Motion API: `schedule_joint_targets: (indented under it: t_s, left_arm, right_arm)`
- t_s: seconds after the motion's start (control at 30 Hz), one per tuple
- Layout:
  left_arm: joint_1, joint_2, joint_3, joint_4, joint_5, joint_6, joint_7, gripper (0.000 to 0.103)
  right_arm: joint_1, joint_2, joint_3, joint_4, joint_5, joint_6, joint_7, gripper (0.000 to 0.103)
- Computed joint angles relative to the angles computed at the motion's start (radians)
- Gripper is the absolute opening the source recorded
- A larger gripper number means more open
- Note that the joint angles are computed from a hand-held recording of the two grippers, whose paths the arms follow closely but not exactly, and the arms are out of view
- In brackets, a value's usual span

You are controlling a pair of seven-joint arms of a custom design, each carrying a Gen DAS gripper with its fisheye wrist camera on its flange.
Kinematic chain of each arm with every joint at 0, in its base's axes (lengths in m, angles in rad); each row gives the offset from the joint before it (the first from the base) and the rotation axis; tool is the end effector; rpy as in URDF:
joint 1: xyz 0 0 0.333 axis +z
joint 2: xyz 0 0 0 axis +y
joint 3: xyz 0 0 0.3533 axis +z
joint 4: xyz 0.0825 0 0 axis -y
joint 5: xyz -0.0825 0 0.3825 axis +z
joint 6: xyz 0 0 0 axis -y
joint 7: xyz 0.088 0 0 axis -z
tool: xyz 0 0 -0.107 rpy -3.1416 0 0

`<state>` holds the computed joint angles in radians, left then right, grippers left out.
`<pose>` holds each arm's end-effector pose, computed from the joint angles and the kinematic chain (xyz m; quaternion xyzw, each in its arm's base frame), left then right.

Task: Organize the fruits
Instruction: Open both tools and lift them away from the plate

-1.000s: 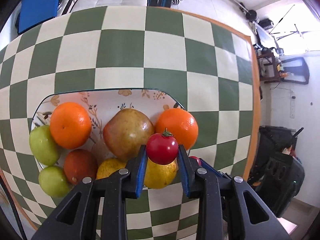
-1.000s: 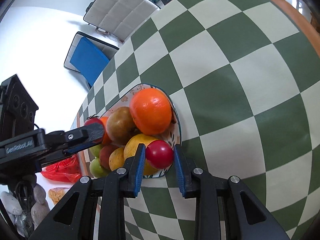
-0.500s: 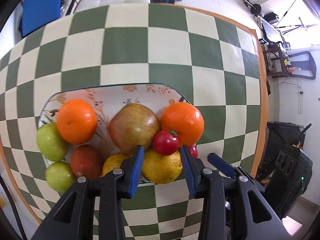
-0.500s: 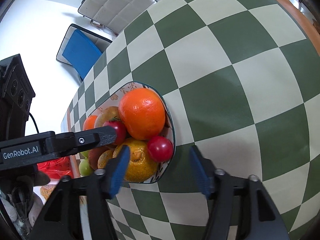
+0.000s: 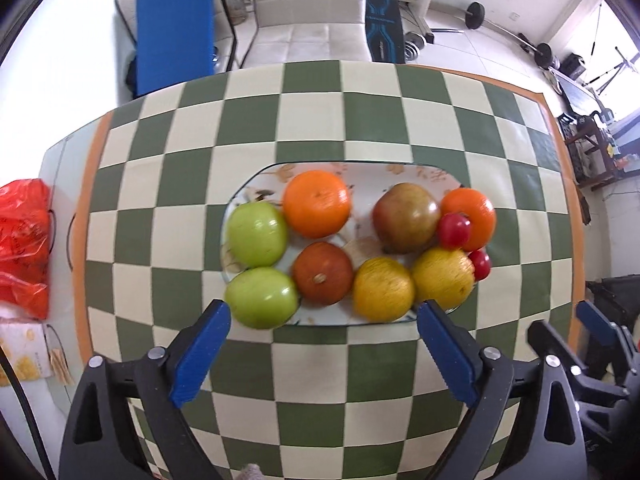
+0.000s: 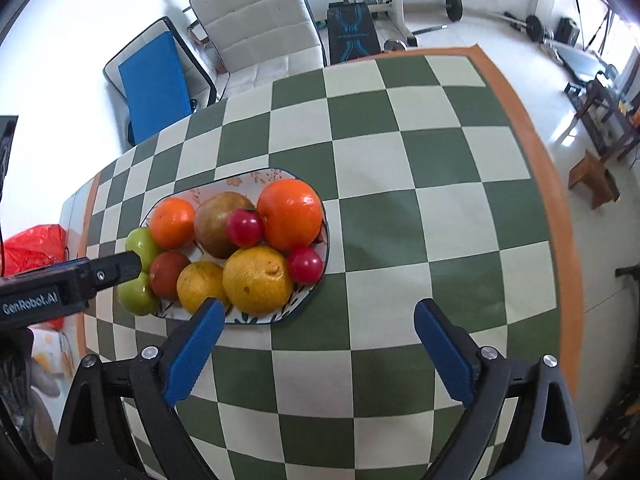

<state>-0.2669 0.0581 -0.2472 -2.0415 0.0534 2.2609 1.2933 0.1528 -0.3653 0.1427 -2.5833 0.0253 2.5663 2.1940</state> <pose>0.5055 -0.2814 0.4687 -0.6051 0.7918 -0.0698 0.0447 0.4064 0.1257 0.4555 -0.5658 0.8063 -0.0713 0.1571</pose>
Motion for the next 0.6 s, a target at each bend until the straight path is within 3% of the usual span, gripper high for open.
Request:
schedule_joint_targets:
  t_s: [0.6]
  left_arm:
    - [-0.021,-0.382,0.048,-0.244,-0.031,0.1,0.013,0.099]
  right_arm:
    - [0.018,-0.248,0.134,0.067,-0.151,-0.245,0.169,0.1]
